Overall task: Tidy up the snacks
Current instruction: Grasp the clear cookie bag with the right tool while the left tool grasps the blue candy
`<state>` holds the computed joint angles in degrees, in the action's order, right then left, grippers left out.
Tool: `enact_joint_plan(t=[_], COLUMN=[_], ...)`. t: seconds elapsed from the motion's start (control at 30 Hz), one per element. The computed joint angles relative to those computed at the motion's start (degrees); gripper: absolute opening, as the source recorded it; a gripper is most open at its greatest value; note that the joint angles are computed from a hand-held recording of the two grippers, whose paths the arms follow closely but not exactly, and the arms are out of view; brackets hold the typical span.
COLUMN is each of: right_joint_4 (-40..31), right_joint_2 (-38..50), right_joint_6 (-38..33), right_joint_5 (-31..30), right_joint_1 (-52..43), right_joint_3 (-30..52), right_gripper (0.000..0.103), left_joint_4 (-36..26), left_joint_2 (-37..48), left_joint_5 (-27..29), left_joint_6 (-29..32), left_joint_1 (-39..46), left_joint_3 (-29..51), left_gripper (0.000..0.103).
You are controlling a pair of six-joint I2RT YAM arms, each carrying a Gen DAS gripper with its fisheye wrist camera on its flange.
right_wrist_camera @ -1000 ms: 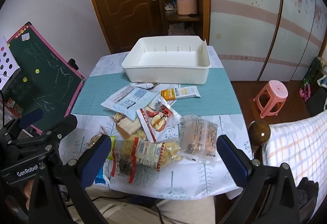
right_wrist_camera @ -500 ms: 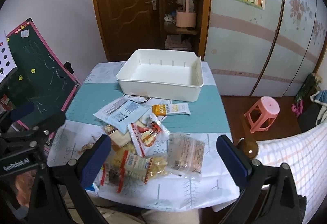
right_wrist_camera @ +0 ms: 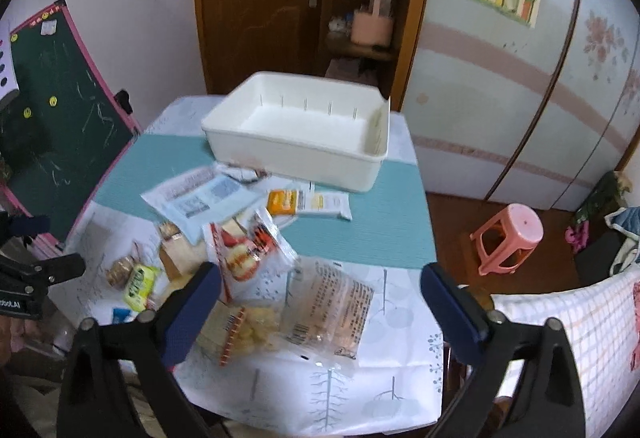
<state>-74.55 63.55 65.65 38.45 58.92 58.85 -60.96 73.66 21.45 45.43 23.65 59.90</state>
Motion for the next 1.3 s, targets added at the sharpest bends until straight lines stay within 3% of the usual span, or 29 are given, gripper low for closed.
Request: enact_joint_plan(t=[0.2,0.27,0.4,0.53,0.73,0.77,0.87,0.9,0.93,1.0,1.07,1.13,1.3], right_joint_4=[14.6,19.2,25.8,29.2,34.5,35.5,37.3,38.3,38.7,39.2,39.7,39.8,39.0], right_joint_2=[-3.2,-4.7,-8.7,-12.2,-10.3,-9.2,-6.0,-4.7,-3.6,-2.8,-3.3,-4.9,-8.2], right_joint_6=[-18.0,-23.3,-32.3,-36.9,-34.7,-33.5,-30.1,-29.2,-28.1,-27.1,-26.4,-26.6,-25.6], right_joint_5=[-11.4,-14.8,-22.9,-34.2,-46.3,-46.7,-46.0,-45.5,-44.3,-42.5,-41.2,-41.0,-41.0], right_joint_1=[-10.3,-12.7,-19.3,-31.6,-43.6,-43.8,-42.6,-41.8,-40.5,-38.9,-38.2,-38.2,-37.4], right_joint_3=[-13.8,-18.3,-24.7,-28.6,-31.7,-31.9,-31.7,-31.6,-31.3,-31.5,-32.0,-32.7,-33.6], right_gripper=[0.092,0.087,0.086,0.086,0.086,0.086,0.086,0.086,0.086,0.086,0.078,0.076,0.071], left_joint_4=[7.6,7.6,7.7,9.1,13.8,15.2,18.2,18.3,18.3,18.3,18.2,14.4,11.8], left_joint_2=[6.0,11.2,20.0,25.0,22.3,21.4,18.2,17.3,16.4,15.4,15.0,14.2,9.9], left_joint_5=[-8.1,-9.9,-12.2,-15.6,-18.7,-19.9,-21.3,-20.9,-20.5,-20.7,-19.2,-16.2,-12.2], left_joint_6=[1.6,0.4,-3.8,-7.2,-9.2,-9.7,-11.4,-11.5,-11.4,-12.0,-12.6,-13.5,-13.8], left_joint_1=[-1.3,-1.4,-0.9,-1.6,-5.1,-6.3,-10.1,-11.0,-11.8,-13.5,-13.8,-13.2,-12.9], left_joint_3=[-7.9,-7.5,-6.2,-6.9,-12.4,-13.8,-17.2,-17.8,-18.2,-19.0,-19.3,-16.6,-13.6], left_gripper=[0.102,0.100,0.095,0.085,0.085,0.083,0.063,0.045,0.033,0.031,0.030,0.029,0.028])
